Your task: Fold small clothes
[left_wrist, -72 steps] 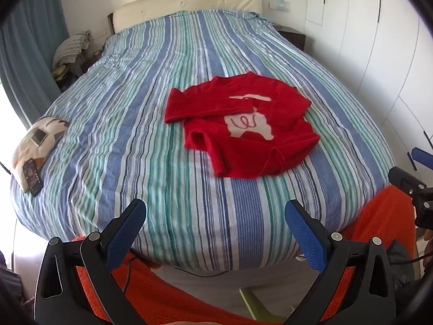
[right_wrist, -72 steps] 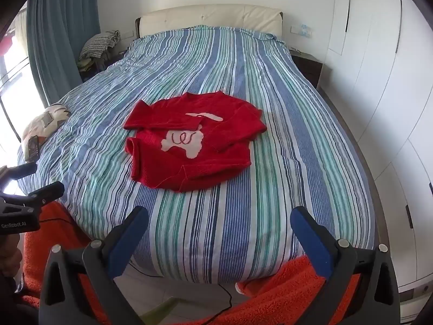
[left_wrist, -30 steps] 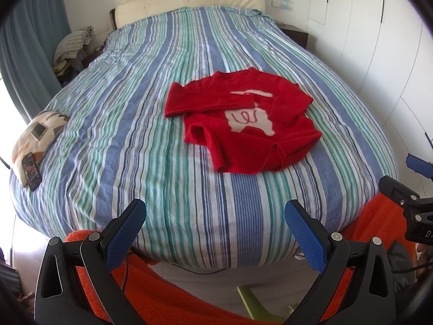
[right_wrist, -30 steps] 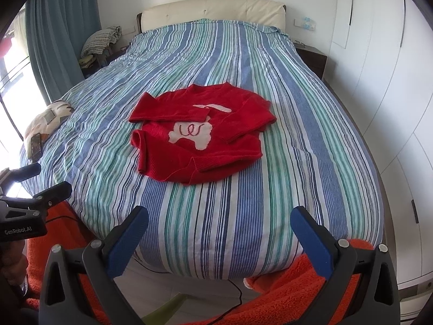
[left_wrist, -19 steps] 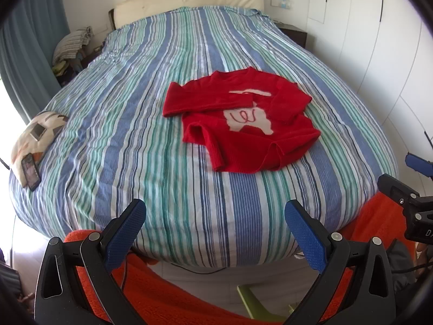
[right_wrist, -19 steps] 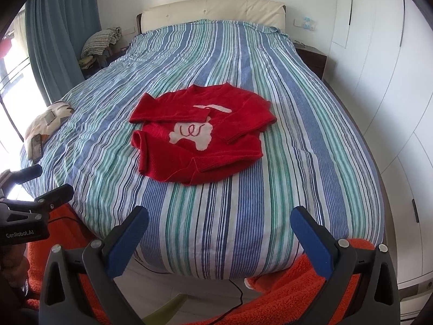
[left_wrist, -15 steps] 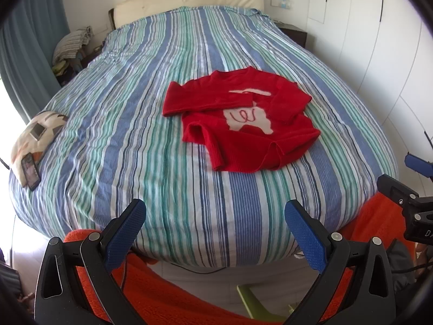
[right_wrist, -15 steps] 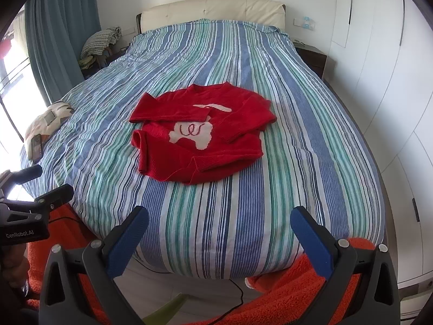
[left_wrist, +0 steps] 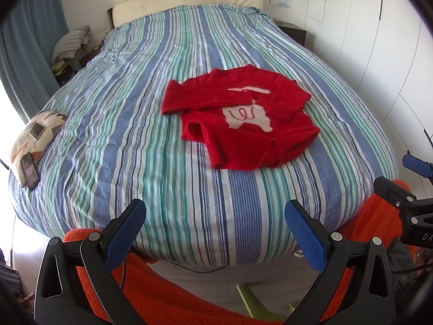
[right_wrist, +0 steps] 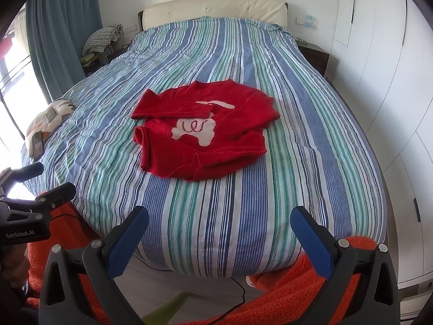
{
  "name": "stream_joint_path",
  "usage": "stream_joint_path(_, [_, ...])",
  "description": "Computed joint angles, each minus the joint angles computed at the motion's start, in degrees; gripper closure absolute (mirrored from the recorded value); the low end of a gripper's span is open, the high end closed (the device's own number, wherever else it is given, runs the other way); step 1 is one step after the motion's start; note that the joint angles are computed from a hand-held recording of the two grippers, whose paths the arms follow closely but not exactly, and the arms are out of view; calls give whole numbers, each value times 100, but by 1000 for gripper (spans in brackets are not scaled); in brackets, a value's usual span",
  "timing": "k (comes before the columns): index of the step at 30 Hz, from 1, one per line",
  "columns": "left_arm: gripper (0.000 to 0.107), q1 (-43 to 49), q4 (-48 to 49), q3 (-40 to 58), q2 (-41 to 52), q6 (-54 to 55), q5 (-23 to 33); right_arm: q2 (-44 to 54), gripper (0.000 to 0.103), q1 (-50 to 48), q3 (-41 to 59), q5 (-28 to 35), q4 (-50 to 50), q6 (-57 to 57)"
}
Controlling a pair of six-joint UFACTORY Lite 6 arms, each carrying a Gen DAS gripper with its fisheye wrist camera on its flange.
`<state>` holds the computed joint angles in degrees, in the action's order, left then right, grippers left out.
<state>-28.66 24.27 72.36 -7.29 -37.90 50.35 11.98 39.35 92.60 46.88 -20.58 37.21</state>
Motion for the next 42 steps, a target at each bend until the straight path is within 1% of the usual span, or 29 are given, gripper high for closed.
stream_joint_path(24, [5, -62, -6, 36, 72, 6, 38, 29, 0, 45, -86, -38, 54, -24])
stream_joint_path(27, [4, 151, 84, -223, -44, -60, -26, 77, 0, 37, -18, 1, 78, -52])
stream_joint_path(29, [4, 659, -234, -464, -77, 140, -175, 10, 0, 43, -96, -21, -38, 43])
stream_joint_path(32, [5, 1695, -983, -832, -10, 746, -492, -107, 0, -45, -326, -115, -64, 128])
stream_joint_path(34, [5, 2155, -1174, -1025, 54, 924, -709, -154, 0, -172, -495, -241, -53, 87])
stream_joint_path(36, [5, 2465, -1516, -1025, 240, 1280, -921, -127, 0, -294, -643, -400, -309, 173])
stream_joint_path(39, [5, 2660, -2419, -663, 812, 2124, -1193, 261, 0, -562, -603, -680, -488, 87])
stream_joint_path(41, [5, 2716, -3329, -234, 1407, 3018, -1454, 623, 0, -779, -495, -993, -311, -102])
stream_joint_path(42, [5, 2735, -3726, 98, 1833, 3436, -1542, 830, 0, -884, -417, -1257, -90, -309])
